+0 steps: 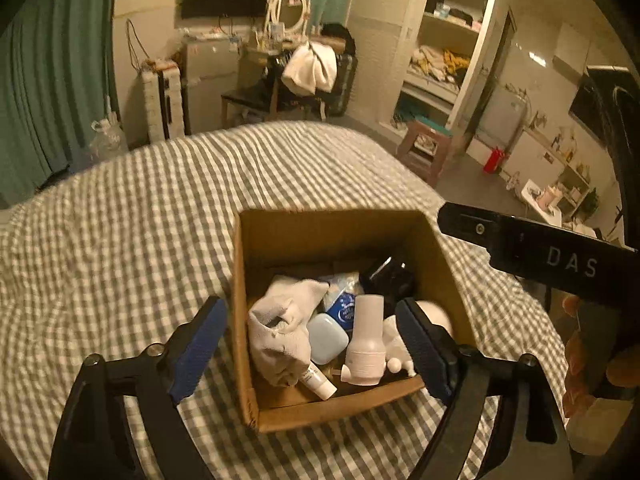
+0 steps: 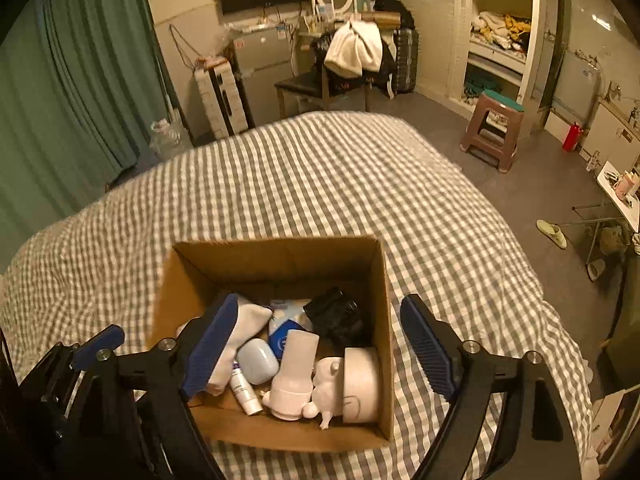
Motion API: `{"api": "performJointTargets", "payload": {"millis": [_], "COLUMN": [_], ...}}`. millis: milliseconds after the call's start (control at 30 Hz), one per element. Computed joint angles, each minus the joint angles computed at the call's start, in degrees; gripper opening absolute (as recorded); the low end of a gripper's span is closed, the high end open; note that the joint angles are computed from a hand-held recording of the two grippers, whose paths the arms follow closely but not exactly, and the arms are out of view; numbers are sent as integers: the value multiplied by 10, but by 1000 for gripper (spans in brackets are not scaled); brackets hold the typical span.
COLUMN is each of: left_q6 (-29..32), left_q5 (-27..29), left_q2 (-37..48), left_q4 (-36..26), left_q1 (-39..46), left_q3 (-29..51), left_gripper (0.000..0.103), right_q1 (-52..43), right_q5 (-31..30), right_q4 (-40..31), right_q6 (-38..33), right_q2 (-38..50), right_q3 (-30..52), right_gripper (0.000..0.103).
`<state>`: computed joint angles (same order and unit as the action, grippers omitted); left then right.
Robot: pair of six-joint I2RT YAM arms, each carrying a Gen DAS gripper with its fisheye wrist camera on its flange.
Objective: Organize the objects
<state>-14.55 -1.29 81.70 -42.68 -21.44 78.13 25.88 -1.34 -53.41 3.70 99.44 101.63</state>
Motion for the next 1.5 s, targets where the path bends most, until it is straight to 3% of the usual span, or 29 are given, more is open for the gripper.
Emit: {"api": "performJointTargets", "payload": {"millis": [233,533,733,867,1000,1100,1167,1333,1500], "left_q6": [-6,-22,-35,-59,-107,-204,-257,-402,-472], "left_q5": [-54,-150,-233,-292,-376,-481,-513,-578,-659], "left_q2": [-55,-100,-114,-140,-156,-167,-175,-204,-221], "left_q4": [-76,-189,-257,-276,-317,-377,-402,-445,-472], "left_q1": [-27,-105,-181,-249,-347,-447,-486,-535,-565], "left_q3": [59,175,252,261,257,249,239,176,92], "left_gripper": [95,101,103,103,103,103,103,103,103], "right_q1": [3,0,-14,-37,-48,-38,-28,-77,-30], "right_q5": [11,30,60,54,53,60,64,-12,42], "right_q4": [-41,-140,-215,-248,-236,-203,-182,-133,-24], "right_q6": [5,-7,-57,-86,-117,-125,-124,-124,-96], "right_q2": [-80,-151,-187,-227,-299,-391,-442,-533,-604], "right_q3": [20,125,208,217,149,48,-12,-131,-270], "right_gripper": [91,93,96,98,98,98,100,101,101]}}
